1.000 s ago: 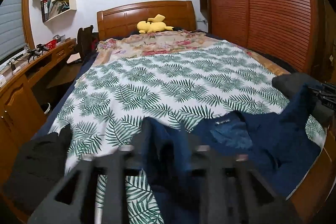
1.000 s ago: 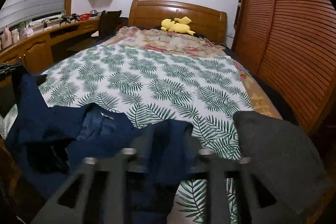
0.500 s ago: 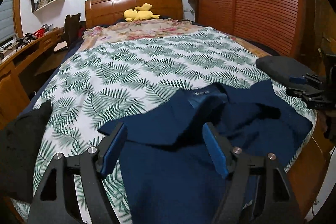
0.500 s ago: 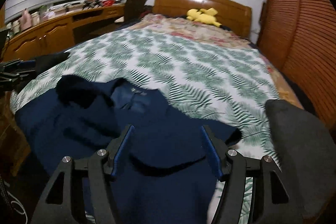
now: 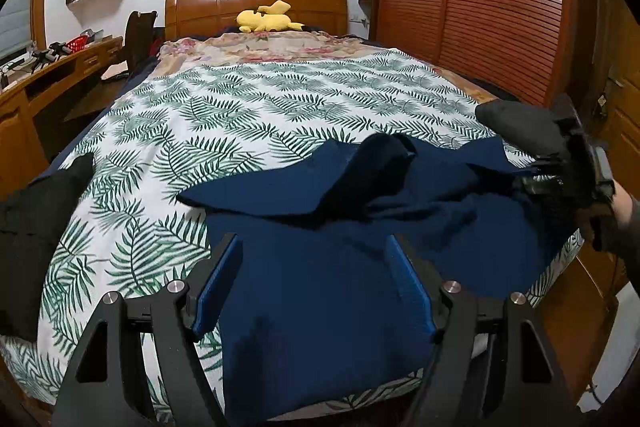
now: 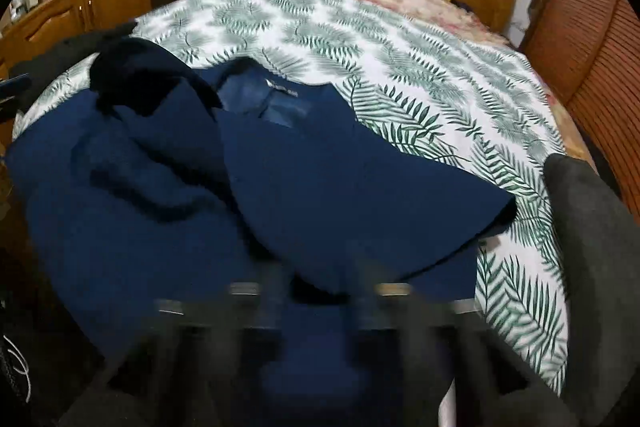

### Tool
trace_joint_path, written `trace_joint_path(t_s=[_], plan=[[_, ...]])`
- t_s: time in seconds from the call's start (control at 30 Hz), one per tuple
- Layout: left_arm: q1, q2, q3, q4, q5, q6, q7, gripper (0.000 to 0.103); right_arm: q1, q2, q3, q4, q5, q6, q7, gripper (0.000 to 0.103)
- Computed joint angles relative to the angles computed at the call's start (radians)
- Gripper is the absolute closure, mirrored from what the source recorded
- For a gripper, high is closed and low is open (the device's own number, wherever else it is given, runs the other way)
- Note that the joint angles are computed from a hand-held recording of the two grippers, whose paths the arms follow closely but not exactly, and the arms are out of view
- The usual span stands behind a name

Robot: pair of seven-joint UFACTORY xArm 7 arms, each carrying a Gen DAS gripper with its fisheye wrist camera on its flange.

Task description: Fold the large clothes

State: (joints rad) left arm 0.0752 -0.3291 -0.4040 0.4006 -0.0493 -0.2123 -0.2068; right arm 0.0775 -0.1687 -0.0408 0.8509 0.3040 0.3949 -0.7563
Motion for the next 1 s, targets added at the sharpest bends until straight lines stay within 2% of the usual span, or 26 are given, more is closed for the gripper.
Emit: trace_joint_path(t_s=[0.07, 0.17, 0.4, 0.6, 0.63, 0.67, 0.73, 0.77, 0.8, 0.83, 0.93, 1.0], plan=[[-0.001, 0.007, 0.004, -0.009, -0.001, -0.015, 0.001, 0.028, 0.003, 0.031, 0.0, 0.057, 0.007, -0.009, -0.013, 0.1], [-0.013, 0.012, 0.023, -0.022, -0.01, -0.036, 0.01, 0.028, -0.002, 0.079, 0.026, 0.144, -0.039, -0.047, 0.027, 0.1], [-0.039, 0.002, 0.073, -0.038, -0.03, -0.031, 0.039, 0.028, 0.011, 0.231, 0.082, 0.383, -0.208, -0.07, 0.208, 0.1], [-0.034, -0.032, 0.077, -0.062, -0.034, -0.037, 0.048, 0.028, 0.049, 0.284, 0.09, 0.427, -0.345, -0.12, 0.367, 0.1], [-0.028, -0.038, 0.071, -0.067, -0.037, -0.037, 0.047, 0.028, 0.062, 0.291, 0.082, 0.436, -0.389, -0.105, 0.416, 0.098], [-0.024, -0.044, 0.067, -0.07, -0.04, -0.036, 0.046, 0.028, 0.063, 0.296, 0.083, 0.45, -0.396, -0.085, 0.433, 0.091], [-0.024, -0.056, 0.068, -0.077, -0.041, -0.034, 0.041, 0.028, 0.051, 0.29, 0.107, 0.431, -0.34, -0.097, 0.406, 0.069], [-0.023, -0.06, 0.067, -0.079, -0.041, -0.033, 0.038, 0.028, 0.042, 0.274, 0.12, 0.415, -0.297, -0.105, 0.37, 0.051], [-0.021, -0.063, 0.066, -0.079, -0.04, -0.031, 0.035, 0.028, 0.039, 0.264, 0.13, 0.393, -0.263, -0.123, 0.341, 0.044], [-0.018, -0.067, 0.063, -0.08, -0.04, -0.028, 0.032, 0.028, 0.034, 0.25, 0.142, 0.376, -0.211, -0.126, 0.295, 0.044], [-0.008, -0.08, 0.047, -0.084, -0.035, -0.021, 0.025, 0.028, 0.028, 0.193, 0.175, 0.324, 0.055, -0.081, 0.045, 0.043], [0.0, -0.087, 0.034, -0.085, -0.032, -0.018, 0.016, 0.028, 0.05, 0.152, 0.161, 0.291, 0.184, -0.037, -0.085, 0.043]])
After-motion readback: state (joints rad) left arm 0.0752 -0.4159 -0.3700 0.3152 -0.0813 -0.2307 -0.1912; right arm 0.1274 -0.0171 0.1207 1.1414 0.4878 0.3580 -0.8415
